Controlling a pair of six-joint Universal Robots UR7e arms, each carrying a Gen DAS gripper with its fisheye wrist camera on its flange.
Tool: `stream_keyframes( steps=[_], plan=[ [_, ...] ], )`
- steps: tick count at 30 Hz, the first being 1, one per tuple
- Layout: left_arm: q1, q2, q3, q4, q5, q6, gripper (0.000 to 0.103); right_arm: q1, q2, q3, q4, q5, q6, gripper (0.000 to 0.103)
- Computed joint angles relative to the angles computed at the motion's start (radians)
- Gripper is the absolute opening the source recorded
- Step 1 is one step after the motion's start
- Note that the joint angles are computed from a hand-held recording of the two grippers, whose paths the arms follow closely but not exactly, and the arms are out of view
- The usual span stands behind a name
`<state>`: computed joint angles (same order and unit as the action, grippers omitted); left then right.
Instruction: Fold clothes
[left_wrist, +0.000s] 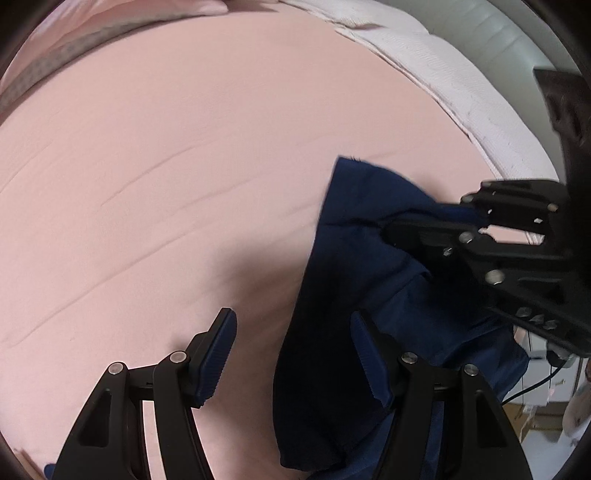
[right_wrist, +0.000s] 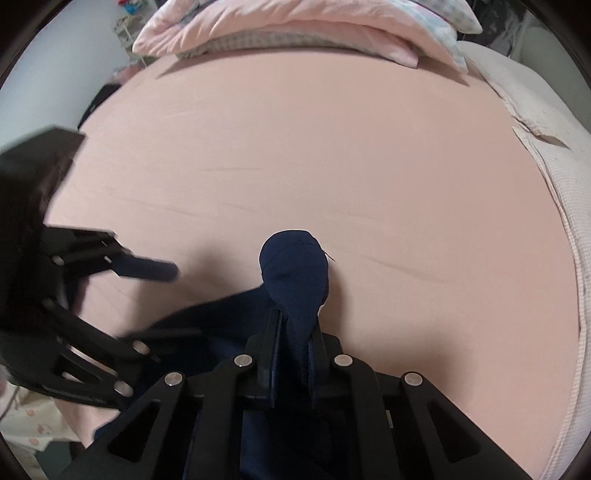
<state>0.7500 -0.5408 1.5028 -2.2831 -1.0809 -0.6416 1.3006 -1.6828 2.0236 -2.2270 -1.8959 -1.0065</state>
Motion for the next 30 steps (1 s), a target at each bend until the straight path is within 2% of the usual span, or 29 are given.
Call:
stream_keyframes(
  steps=[3, 5, 7, 8, 15, 16, 17, 19, 21, 26, 30],
  plan=[
    [0.002, 0.012, -0.014, -0.004, 0.005, 0.007, 0.062, 0.001, -0.020, -0.006, 0.042, 0.035, 0.018, 0.010],
    [0.005, 0.017, -0.020, -0.022, -0.004, 0.011, 0.062, 0.053, 0.032, -0.046, 0.070, 0.044, 0.068, 0.010],
    [0.013, 0.026, -0.035, -0.022, -0.027, 0.012, 0.062, 0.016, 0.096, -0.185, 0.116, 0.070, 0.026, 0.010],
    [0.013, 0.031, -0.043, -0.017, -0.021, 0.011, 0.062, 0.029, 0.105, -0.208, 0.148, 0.073, 0.041, 0.010],
    [0.004, 0.053, -0.062, -0.050, 0.029, -0.009, 0.062, 0.003, 0.097, -0.259, 0.218, 0.109, 0.041, 0.010],
    [0.003, 0.055, -0.064, -0.057, 0.036, -0.012, 0.057, 0.005, 0.084, -0.210, 0.204, 0.114, 0.045, 0.010],
    [0.002, 0.058, -0.066, -0.063, 0.042, -0.016, 0.043, -0.001, 0.084, -0.202, 0.186, 0.119, 0.038, 0.010],
    [0.002, 0.059, -0.063, -0.081, 0.048, -0.048, 0.026, 0.002, 0.108, -0.200, 0.159, 0.118, 0.040, 0.010],
    [0.003, 0.054, -0.047, -0.123, 0.040, -0.067, 0.016, -0.005, 0.099, -0.174, 0.143, 0.122, 0.037, 0.010],
    [-0.003, 0.039, -0.026, -0.168, 0.053, -0.095, 0.008, -0.014, 0.060, -0.150, 0.151, 0.119, 0.038, 0.010],
    [0.002, 0.008, 0.006, -0.244, 0.025, -0.093, 0.005, -0.005, 0.043, -0.126, 0.134, 0.100, 0.041, 0.010]
  ],
)
